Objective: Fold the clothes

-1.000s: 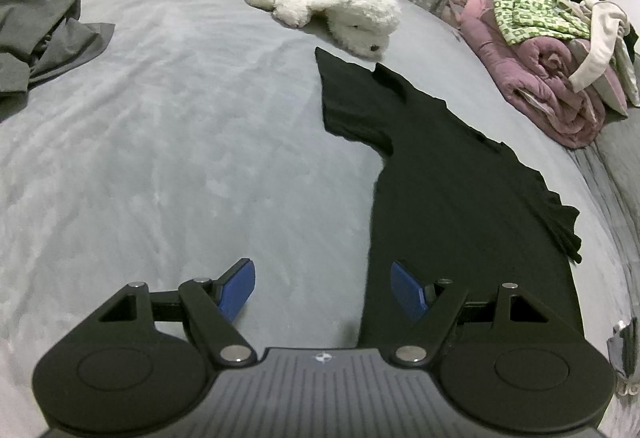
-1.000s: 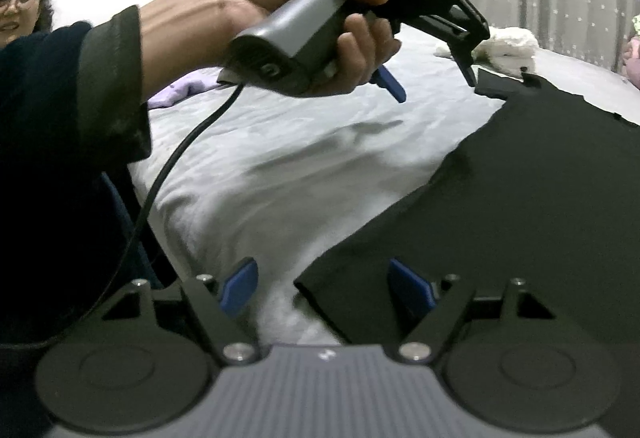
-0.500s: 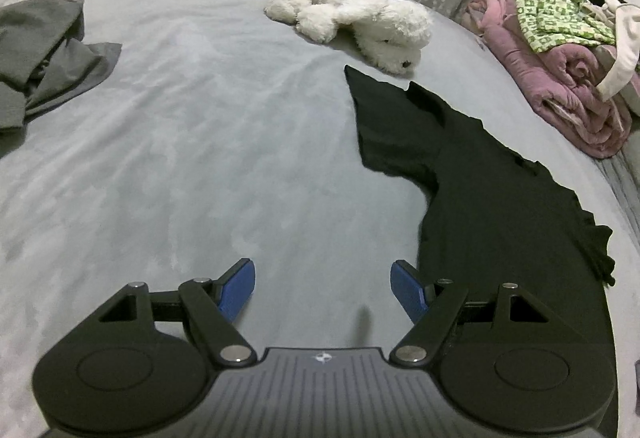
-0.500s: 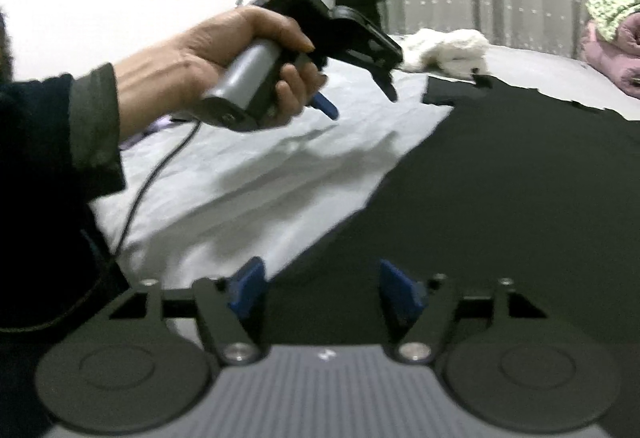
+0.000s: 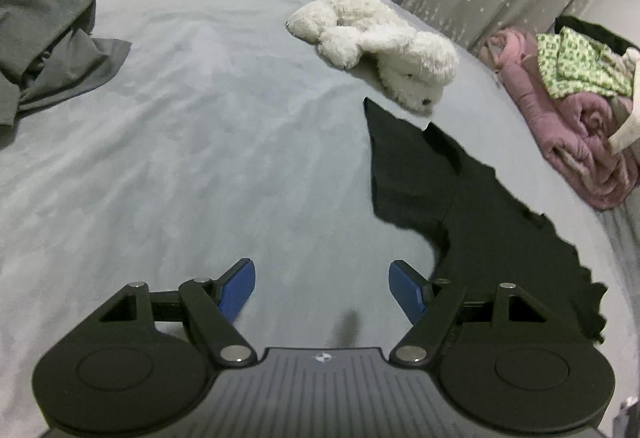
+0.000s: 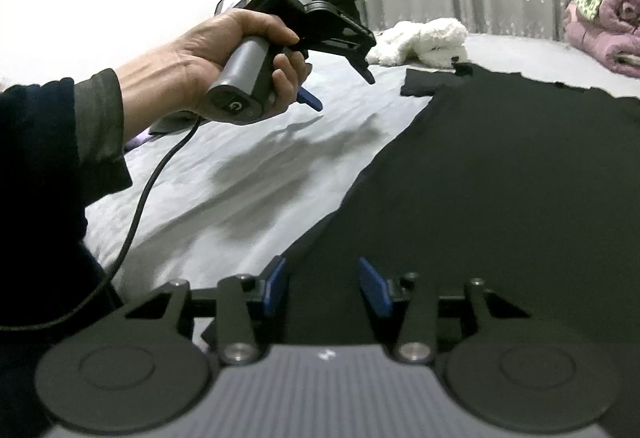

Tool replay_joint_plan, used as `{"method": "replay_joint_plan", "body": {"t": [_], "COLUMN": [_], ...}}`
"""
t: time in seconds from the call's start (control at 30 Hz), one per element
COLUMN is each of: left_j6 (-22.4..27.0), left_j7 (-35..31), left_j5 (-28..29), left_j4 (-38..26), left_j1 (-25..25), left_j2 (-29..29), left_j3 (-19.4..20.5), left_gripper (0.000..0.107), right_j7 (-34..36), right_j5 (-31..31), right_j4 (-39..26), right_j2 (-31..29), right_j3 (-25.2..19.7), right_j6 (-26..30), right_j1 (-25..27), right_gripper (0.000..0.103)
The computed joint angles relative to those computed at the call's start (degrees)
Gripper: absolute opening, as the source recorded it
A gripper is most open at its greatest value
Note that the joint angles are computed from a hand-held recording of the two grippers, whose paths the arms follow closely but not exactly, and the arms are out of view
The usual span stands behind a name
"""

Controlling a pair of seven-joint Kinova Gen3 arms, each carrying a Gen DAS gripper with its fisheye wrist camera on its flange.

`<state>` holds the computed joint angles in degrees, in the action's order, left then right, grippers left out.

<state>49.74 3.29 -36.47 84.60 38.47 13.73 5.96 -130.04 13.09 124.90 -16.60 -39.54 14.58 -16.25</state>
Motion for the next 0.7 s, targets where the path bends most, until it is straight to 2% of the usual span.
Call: {"method": "replay_joint_plan", "body": {"t": [0.23,0.33,0.47,0.57,0.7], "left_j6": [-10.82,-12.54,-15.06,-18.90,-21.62], "left_j7": [1.84,-0.41,-2.25,-0.89,1.49], "left_j5": [0.43,1.81,3.93,5.56,7.51], "left_j4": [3.09,2.45,2.42,4.25,5.50], "left_j1": [-2.46,-2.90,-3.36,-3.92,-4.39], "left_j2": [-0.04,1.08,1.74,1.25,1.20], "left_j3": [-1.04,-1.47,-2.70,-4.24,-5.62], "left_gripper": [0.073,0.073,0.073,0.073,0.073], "right_j7": [1.05,2.51,3.96,5.11,5.32], "right_j5": [-0.04,-1.59,-2.66,-3.95,-3.96], "right_j4": [0.14,0.94,1.46,2.08,1.81], "right_j2": [-0.91,-1.46,-1.55,-1.19,-0.64], "right_j3": [1.19,3.56,3.68,4.71,2.68], "right_j6": [0.19,-0.48,-1.27,-2.55,-2.56], "right_j1": [-0.51,-2.99,-3.44,-4.63,-2.34], "right_gripper": [0.044,0.044,0.044,0.044,0.044]}}
